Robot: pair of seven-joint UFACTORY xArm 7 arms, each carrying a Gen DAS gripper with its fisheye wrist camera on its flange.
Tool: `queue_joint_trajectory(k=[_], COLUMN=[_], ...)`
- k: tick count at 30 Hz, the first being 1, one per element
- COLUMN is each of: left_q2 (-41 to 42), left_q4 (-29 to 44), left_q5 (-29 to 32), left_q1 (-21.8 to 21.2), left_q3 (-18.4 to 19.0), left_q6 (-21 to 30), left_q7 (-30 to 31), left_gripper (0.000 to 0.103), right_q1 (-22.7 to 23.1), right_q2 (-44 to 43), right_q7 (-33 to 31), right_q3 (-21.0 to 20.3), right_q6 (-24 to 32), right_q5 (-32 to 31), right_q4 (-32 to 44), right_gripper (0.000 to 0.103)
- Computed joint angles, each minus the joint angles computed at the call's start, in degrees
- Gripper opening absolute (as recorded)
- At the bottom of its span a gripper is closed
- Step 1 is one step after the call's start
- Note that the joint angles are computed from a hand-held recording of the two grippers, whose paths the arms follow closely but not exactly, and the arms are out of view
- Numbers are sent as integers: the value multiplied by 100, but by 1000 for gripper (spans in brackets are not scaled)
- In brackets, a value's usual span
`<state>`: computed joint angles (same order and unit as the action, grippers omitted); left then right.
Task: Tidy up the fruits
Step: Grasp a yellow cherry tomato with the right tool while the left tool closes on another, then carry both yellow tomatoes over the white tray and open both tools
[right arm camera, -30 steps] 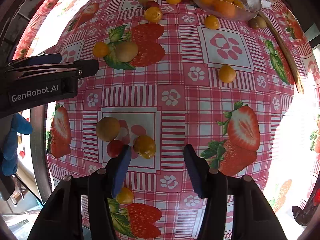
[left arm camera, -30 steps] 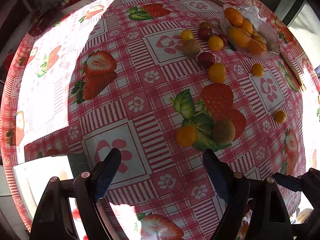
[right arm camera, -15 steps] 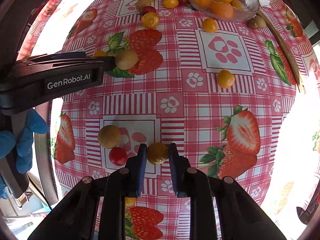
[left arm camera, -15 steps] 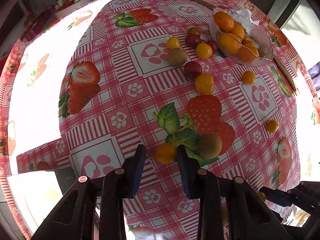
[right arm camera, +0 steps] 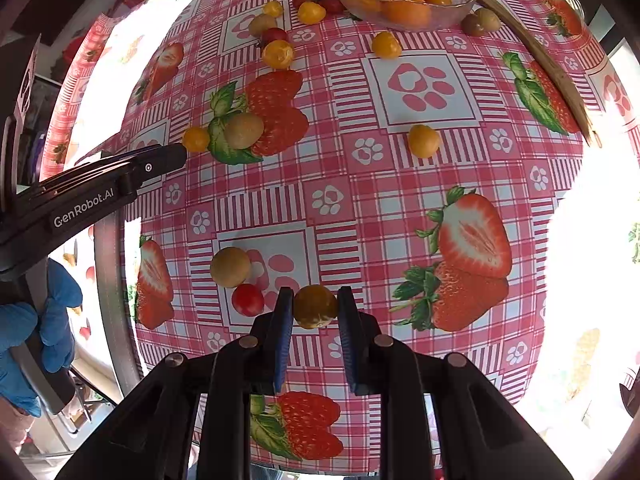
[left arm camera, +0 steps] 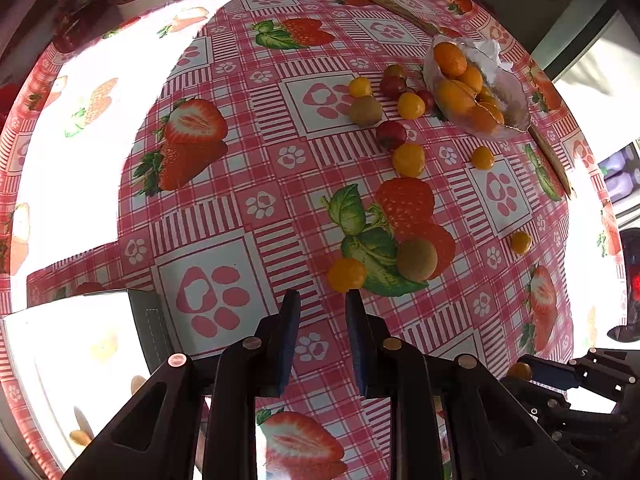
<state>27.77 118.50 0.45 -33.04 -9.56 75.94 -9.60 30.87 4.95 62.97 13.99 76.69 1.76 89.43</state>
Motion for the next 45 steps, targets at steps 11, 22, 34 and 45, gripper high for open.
queue_joint_trajectory(k=[11, 22, 34, 45], left_q2=[203, 539, -225, -1850], left_q4=[106, 514, -185, -2129], left_q5=[426, 366, -421, -627], left_q1=[-196, -296, 146, 723], left_q3=[81, 80, -63, -54], left_q6=[-215, -77, -404, -845], left_q7=[163, 451, 236, -17], left_gripper=[65, 22, 22, 22], right_q1=[70, 28, 35, 349], right_q2=[-114, -260, -252, 560], right_q7=[205, 303, 372, 145], right_q3=[46, 64, 106, 96], right_q6=[59, 17, 4, 278], right_q5=[-12, 40, -55, -286], right_q4=[-47, -175, -70, 1035], right_gripper=[24, 24, 24, 24])
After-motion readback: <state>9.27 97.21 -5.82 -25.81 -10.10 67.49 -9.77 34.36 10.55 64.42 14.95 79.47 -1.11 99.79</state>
